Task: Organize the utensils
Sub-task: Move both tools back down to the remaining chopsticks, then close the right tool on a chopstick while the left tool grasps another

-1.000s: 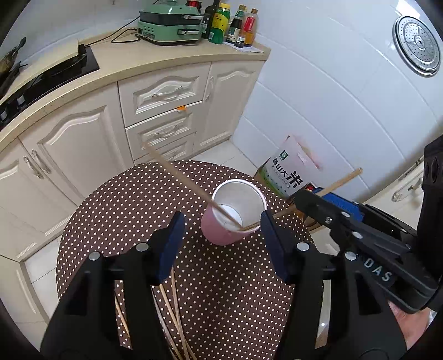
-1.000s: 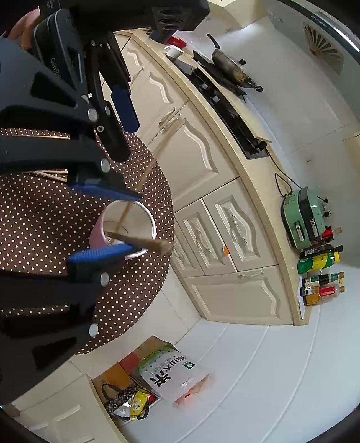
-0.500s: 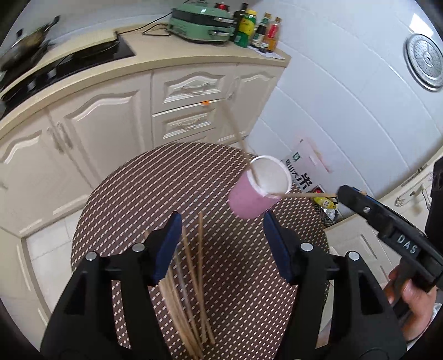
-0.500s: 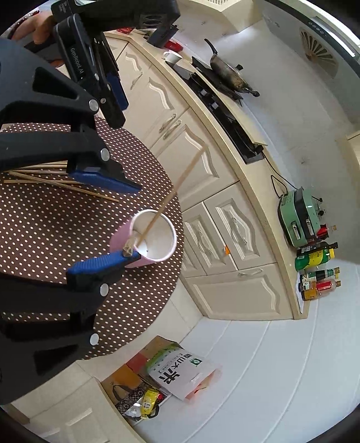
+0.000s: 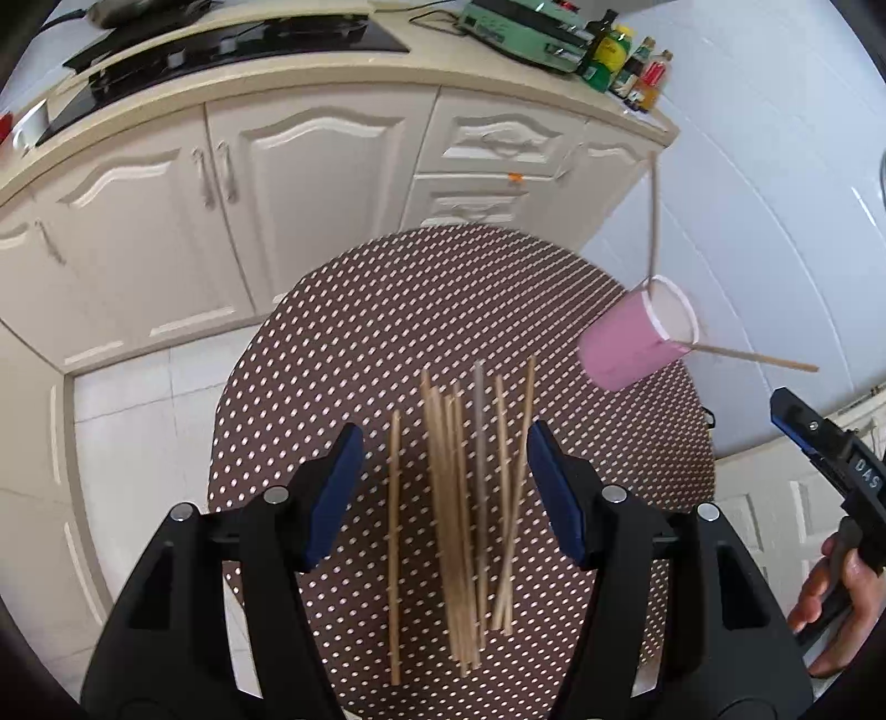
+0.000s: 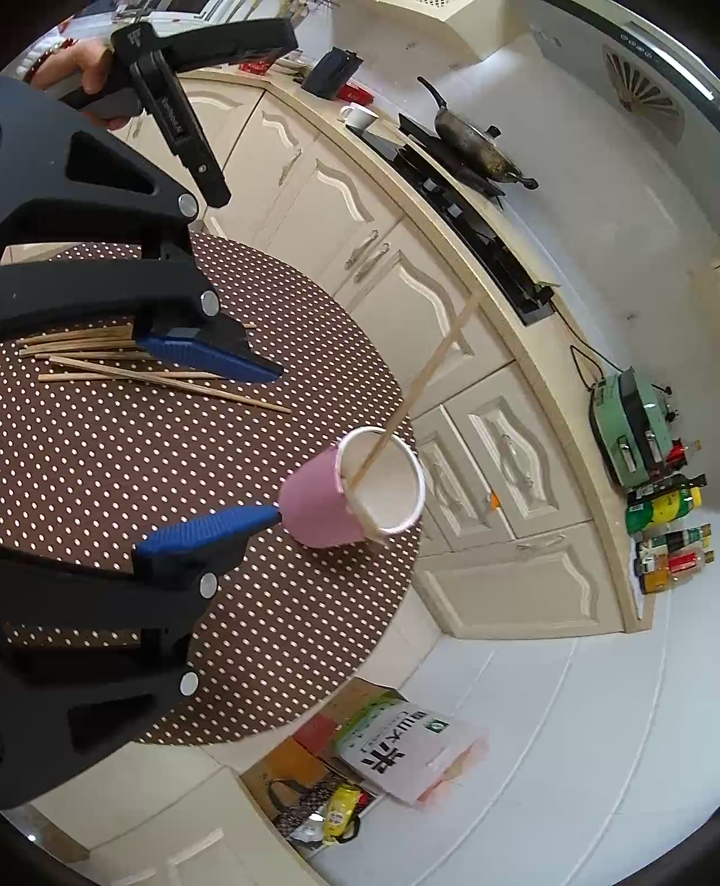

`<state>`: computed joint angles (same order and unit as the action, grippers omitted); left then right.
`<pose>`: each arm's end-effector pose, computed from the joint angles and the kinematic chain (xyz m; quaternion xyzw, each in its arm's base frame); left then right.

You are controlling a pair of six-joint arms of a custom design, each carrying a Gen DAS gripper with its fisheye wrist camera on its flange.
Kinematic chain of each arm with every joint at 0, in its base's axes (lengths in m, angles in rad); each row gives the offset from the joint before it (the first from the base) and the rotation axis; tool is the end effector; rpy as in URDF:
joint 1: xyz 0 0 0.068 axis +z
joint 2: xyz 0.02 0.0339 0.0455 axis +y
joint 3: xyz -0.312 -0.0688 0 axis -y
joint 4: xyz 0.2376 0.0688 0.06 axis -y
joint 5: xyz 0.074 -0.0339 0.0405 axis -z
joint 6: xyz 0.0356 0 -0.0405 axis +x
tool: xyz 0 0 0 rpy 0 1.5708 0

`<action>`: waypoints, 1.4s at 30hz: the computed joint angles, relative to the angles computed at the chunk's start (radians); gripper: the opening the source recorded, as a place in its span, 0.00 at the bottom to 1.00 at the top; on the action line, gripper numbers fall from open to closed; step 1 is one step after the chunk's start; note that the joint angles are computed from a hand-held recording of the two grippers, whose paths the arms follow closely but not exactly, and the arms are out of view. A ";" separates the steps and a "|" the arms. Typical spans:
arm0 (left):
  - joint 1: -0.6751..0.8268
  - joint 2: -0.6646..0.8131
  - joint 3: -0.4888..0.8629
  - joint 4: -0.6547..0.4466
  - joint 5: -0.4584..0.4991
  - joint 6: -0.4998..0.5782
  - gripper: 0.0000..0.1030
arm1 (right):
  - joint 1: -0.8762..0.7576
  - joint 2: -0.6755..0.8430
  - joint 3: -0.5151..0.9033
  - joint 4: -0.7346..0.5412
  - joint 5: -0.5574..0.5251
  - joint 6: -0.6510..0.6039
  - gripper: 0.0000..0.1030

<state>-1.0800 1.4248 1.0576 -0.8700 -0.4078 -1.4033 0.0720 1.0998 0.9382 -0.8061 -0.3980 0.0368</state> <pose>0.1316 -0.2163 0.2921 -0.1886 0.9477 -0.0893 0.2415 0.1817 0.0269 0.3245 -0.0752 0.9349 0.2043 0.2804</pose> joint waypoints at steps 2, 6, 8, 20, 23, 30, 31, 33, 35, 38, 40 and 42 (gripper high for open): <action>-0.010 0.005 -0.023 0.014 0.011 -0.010 0.59 | 0.033 0.000 -0.019 0.008 0.011 0.011 0.43; -0.014 0.023 -0.082 0.061 0.055 -0.021 0.59 | 0.115 0.005 -0.057 0.031 0.036 0.039 0.43; -0.012 0.034 -0.099 0.079 0.072 -0.022 0.59 | 0.165 0.018 -0.075 0.050 0.051 0.055 0.43; 0.063 0.129 -0.202 0.232 0.186 0.012 0.59 | 0.299 0.192 -0.117 0.164 0.075 0.087 0.43; 0.092 0.158 -0.214 0.266 0.208 0.042 0.59 | 0.328 0.264 -0.112 0.196 0.078 0.087 0.42; 0.167 0.225 -0.215 0.314 0.245 0.134 0.46 | 0.371 0.443 -0.060 0.240 0.086 0.092 0.31; 0.180 0.236 -0.214 0.327 0.255 0.151 0.43 | 0.374 0.461 -0.050 0.241 0.089 0.094 0.30; 0.202 0.257 -0.208 0.340 0.263 0.177 0.39 | 0.377 0.510 -0.025 0.239 0.088 0.090 0.27; 0.222 0.272 -0.208 0.352 0.274 0.198 0.34 | 0.385 0.553 0.001 0.235 0.098 0.091 0.26; 0.242 0.277 -0.210 0.360 0.280 0.219 0.34 | 0.385 0.608 0.038 0.220 0.103 0.090 0.23; 0.257 0.284 -0.205 0.360 0.278 0.240 0.33 | 0.383 0.639 0.063 0.210 0.106 0.085 0.20; 0.261 0.294 -0.190 0.347 0.270 0.256 0.31 | 0.387 0.675 0.090 0.201 0.106 0.087 0.17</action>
<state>-0.8187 1.7193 0.8673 -0.5227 -0.1373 -1.1473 0.4591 1.7749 1.0282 -0.6050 -0.2915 0.1235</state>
